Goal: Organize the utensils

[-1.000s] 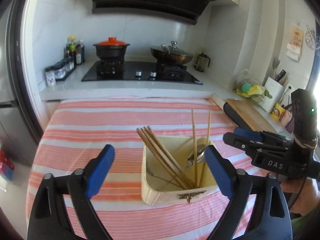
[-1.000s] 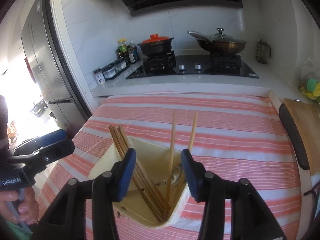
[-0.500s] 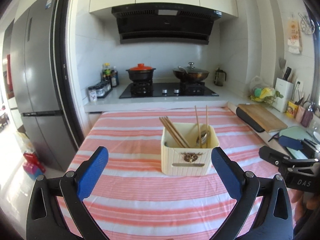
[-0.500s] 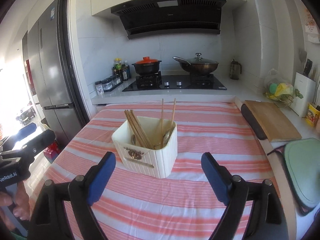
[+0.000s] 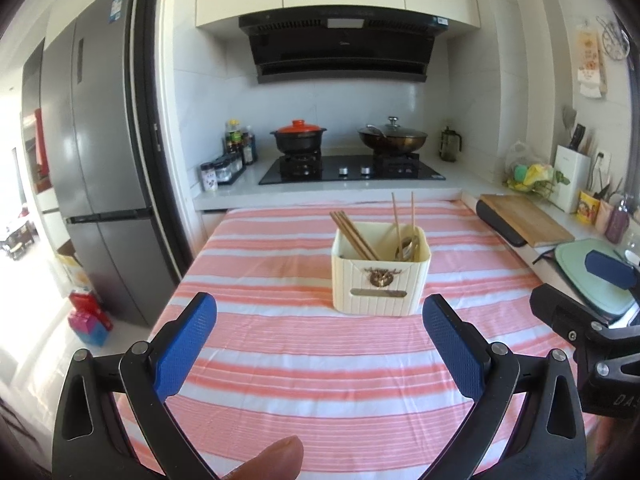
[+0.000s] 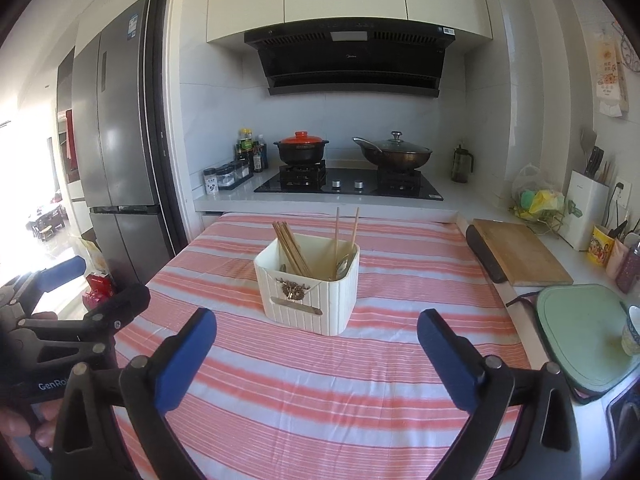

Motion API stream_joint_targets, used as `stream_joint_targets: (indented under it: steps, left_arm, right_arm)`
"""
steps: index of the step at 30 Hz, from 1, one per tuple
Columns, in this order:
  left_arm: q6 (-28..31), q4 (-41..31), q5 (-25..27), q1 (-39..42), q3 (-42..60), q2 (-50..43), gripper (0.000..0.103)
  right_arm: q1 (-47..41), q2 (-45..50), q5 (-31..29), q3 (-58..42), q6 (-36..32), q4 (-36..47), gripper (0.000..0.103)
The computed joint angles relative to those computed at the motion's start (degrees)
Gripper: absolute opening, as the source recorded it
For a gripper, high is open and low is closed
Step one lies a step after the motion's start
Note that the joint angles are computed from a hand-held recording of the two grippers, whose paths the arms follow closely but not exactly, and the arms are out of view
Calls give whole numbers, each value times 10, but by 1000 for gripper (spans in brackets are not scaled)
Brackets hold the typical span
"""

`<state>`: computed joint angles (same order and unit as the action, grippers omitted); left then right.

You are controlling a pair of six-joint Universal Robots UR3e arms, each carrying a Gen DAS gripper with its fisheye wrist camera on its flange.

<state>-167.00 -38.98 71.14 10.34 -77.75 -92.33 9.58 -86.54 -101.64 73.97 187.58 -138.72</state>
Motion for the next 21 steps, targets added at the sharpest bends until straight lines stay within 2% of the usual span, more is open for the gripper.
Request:
stream_joint_targets:
  steps: [3, 8, 14, 19, 21]
  left_arm:
    - [-7, 4, 24, 1, -19, 27, 103]
    - [25, -95, -27, 36, 2, 55, 103]
    - [31, -112, -32, 53, -15, 92, 103]
    - [42, -155, -118, 98, -14, 114, 103]
    - [44, -171, -131, 105, -6, 116, 103]
  right_arm:
    - [9, -18, -4, 7, 7, 7, 102]
    - [29, -38, -25, 13, 11, 23, 102]
    - [31, -61, -13, 9, 35, 49, 102]
    - [55, -65, -40, 1, 45, 57, 102]
    - [61, -67, -43, 0, 46, 62, 102]
